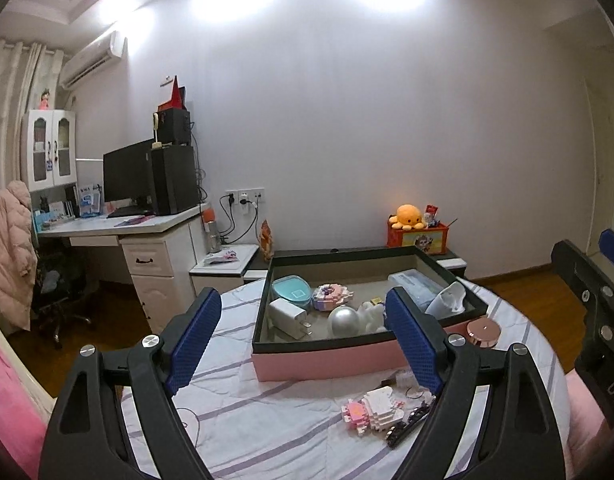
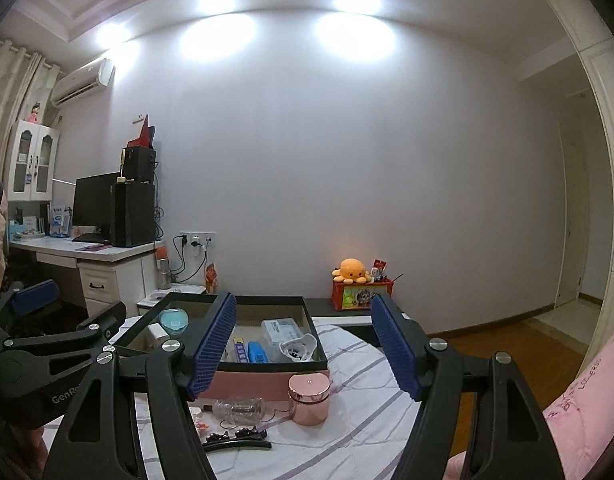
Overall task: Organize rigid objects
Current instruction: 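Raise both tools out of the box and back over the table, then grasp the rose-gold cup with the right gripper while the left grasps the glass bottle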
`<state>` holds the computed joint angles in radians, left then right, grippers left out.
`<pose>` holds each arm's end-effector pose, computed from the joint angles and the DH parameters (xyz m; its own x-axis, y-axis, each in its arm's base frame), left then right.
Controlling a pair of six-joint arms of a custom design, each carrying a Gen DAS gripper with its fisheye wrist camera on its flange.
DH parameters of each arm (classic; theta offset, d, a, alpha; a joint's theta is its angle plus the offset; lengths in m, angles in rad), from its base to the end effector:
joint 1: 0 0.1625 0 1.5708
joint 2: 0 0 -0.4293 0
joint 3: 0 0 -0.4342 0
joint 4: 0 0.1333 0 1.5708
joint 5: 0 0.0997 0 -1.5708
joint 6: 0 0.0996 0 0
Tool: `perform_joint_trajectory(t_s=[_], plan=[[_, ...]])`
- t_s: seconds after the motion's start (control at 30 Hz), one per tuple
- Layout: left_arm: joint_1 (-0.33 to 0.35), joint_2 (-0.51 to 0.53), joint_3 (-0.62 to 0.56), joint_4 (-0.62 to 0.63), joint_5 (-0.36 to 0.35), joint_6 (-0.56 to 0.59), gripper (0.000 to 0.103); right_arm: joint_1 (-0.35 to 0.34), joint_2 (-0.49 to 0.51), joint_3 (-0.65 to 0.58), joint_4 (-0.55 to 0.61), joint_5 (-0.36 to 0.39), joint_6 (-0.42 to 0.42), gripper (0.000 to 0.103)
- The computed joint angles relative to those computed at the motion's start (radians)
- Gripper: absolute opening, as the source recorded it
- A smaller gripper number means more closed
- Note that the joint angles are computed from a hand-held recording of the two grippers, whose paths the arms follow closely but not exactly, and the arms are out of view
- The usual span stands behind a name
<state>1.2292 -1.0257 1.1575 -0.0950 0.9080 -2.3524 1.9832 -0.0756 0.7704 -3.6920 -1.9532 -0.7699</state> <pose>-0.0605 -0.7509 0.3700 -0.6596 -0.1975 -0.7252 0.6821 0.2482 -0.6879 0.4357 -0.7562 0.0023 -0.6764 -0.1159 0.7274 -0.7361 0.0713 -0.6731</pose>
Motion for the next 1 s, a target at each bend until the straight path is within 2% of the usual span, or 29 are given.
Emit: perform_joint_trajectory(t_s=[0.43, 0.7, 0.87, 0.97, 1.0], plan=[[0.001, 0.014, -0.020, 0.023, -0.021, -0.021, 0.089, -0.006, -0.011, 0.009, -0.003, -0.018, 0.013, 0.073], [-0.006, 0.057, -0.058, 0.098, -0.030, -0.066, 0.096, -0.020, -0.036, 0.037, -0.008, -0.060, 0.016, 0.074], [-0.013, 0.141, -0.158, 0.238, -0.067, -0.110, 0.098, -0.039, -0.063, 0.057, 0.053, -0.105, 0.031, 0.074], [-0.015, 0.216, -0.268, 0.388, -0.110, -0.173, 0.099, -0.050, -0.069, 0.046, 0.124, -0.139, 0.027, 0.079], [-0.014, 0.260, -0.340, 0.480, -0.129, -0.218, 0.099, -0.053, -0.069, 0.041, 0.150, -0.148, 0.024, 0.079]])
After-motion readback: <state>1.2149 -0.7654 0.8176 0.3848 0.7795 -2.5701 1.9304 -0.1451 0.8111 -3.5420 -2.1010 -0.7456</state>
